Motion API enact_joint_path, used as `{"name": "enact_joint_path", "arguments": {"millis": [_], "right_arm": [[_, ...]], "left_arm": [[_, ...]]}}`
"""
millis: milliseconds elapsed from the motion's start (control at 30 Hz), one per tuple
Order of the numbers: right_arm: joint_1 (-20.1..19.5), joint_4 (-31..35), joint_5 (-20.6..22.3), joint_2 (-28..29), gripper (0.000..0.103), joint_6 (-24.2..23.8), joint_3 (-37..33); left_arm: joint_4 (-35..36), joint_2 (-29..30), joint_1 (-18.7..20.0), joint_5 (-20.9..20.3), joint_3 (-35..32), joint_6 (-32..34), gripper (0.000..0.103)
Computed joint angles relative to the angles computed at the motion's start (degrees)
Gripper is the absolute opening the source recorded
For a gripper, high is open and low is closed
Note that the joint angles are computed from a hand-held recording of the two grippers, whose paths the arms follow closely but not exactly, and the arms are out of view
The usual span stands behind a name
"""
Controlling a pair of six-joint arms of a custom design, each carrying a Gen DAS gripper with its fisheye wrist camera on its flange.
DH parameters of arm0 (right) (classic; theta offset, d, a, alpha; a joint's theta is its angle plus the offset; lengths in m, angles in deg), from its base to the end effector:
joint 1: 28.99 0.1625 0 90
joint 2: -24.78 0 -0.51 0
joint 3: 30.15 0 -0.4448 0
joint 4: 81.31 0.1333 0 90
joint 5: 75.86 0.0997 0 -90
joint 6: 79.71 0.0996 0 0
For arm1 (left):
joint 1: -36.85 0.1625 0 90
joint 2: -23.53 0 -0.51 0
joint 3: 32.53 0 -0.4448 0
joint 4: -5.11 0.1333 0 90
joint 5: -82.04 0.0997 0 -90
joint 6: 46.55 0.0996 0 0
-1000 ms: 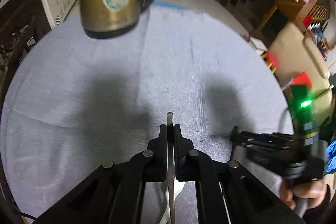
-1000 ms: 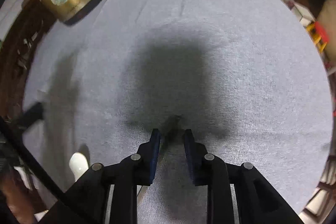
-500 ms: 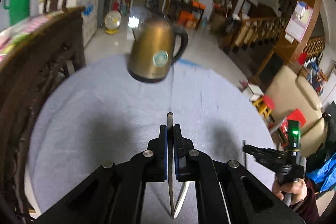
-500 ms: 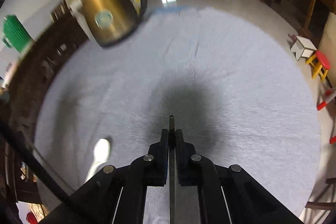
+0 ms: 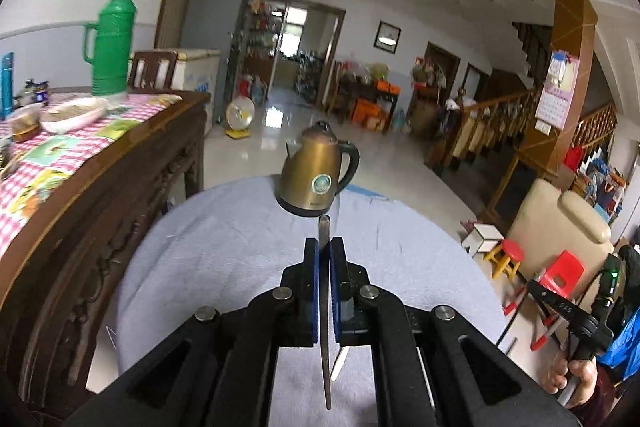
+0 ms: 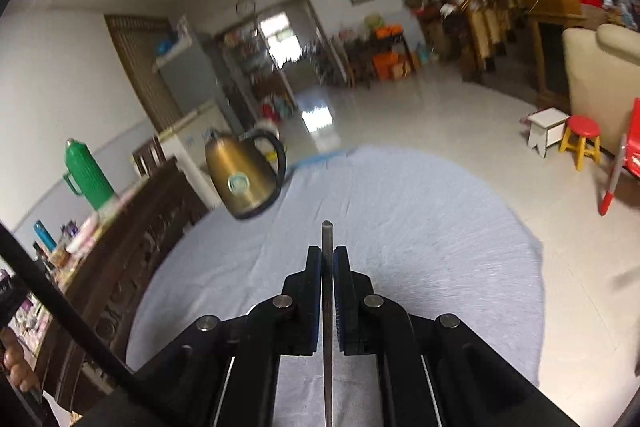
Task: Organize utensils
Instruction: 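Lift both held chopsticks and carry them over the grey cup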
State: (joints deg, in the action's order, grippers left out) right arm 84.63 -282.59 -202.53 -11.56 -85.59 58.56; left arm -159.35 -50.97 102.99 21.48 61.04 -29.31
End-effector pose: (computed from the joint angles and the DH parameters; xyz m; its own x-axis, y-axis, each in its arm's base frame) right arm 0.3891 -0.7055 0.1566 -0.9137 0.0980 0.3945 -0.3021 0.4857 -0.8203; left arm -0.1103 -0.6999 0.5414 -0.8489 0.1371 -0.5106 0.5040 0.5014 -0.7033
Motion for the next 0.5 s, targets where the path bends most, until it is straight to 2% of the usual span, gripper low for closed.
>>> {"name": "enact_joint_path", "arguments": {"millis": [133, 300, 500], "right_arm": [[1.62, -7.68, -1.34, -0.2, 0.006, -1.98, 2.72], [5.02, -15.26, -2.36, -1.59, 0.006, -6.0, 6.39], [8.45, -16.7, -0.92, -1.94, 0.006, -7.72, 7.33]], "left_arm": [[-3.11, -3.25, -1.31, 0.89, 4.41, -0.01, 0.005], [-5.32, -6.94, -2.98, -0.24, 9.23, -0.93, 0.005], [-5.12, -9.61, -5.61, -3.02, 12.0, -1.34, 0.005]]}}
